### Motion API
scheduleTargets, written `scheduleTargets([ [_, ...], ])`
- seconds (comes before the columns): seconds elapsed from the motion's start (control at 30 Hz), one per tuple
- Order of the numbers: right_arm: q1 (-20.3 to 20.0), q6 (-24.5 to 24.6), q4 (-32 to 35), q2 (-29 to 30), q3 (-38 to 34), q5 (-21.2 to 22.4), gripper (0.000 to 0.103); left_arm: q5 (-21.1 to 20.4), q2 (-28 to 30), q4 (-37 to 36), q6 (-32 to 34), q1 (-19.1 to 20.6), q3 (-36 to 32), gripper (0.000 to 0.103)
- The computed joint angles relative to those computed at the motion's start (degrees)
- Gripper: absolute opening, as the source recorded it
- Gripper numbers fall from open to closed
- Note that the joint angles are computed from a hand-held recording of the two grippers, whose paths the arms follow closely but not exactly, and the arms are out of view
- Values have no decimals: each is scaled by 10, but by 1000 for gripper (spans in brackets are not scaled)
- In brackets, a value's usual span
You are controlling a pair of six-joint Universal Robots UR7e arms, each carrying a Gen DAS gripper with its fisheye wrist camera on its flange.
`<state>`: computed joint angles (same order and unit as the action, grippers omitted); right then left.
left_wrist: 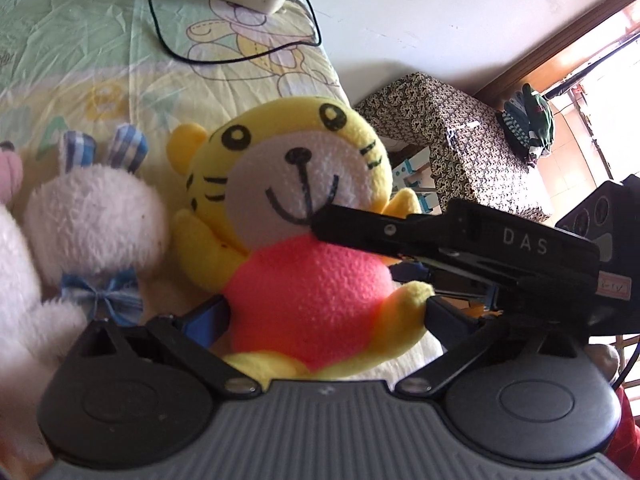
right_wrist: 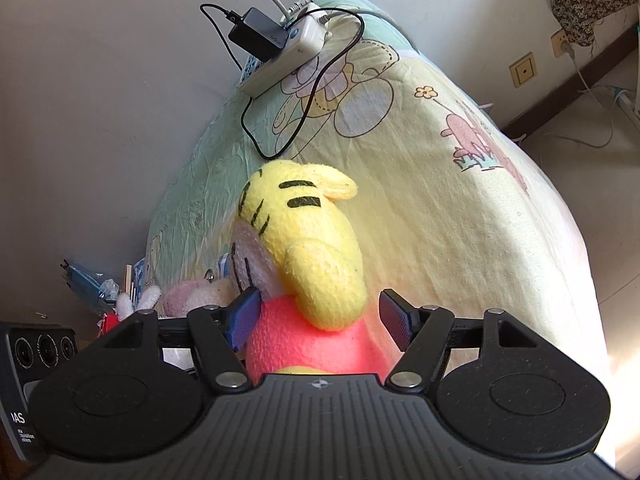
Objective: Organize objects
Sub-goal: 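Close the right gripper on the yellow tiger plush and lift it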
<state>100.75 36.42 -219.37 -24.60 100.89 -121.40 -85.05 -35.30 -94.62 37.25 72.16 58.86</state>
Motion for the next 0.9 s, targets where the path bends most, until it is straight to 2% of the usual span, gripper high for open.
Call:
scheduleTargets([
  [0.1,-5,-3,-2,3,-3,20,68,-2,10,6,-1,2,-10,103],
  [0.17,-11,5,-9,4,0,46,62,-5,12,6,-1,3,-12,103],
  [0.37,0,16,-15,5,2,33,53,-14,4,16,14,5,-9,100],
  [0.5,19,19,-10,1,7,6,52,-23,-10,32,25,5,-2,100],
  [0.77,73,21,25,1,7,-70,52,-22,-79,20,89,1,72,100],
  [0.9,96,37,44,4,4,-88,52,-21,-116,13,123,6,105,100],
])
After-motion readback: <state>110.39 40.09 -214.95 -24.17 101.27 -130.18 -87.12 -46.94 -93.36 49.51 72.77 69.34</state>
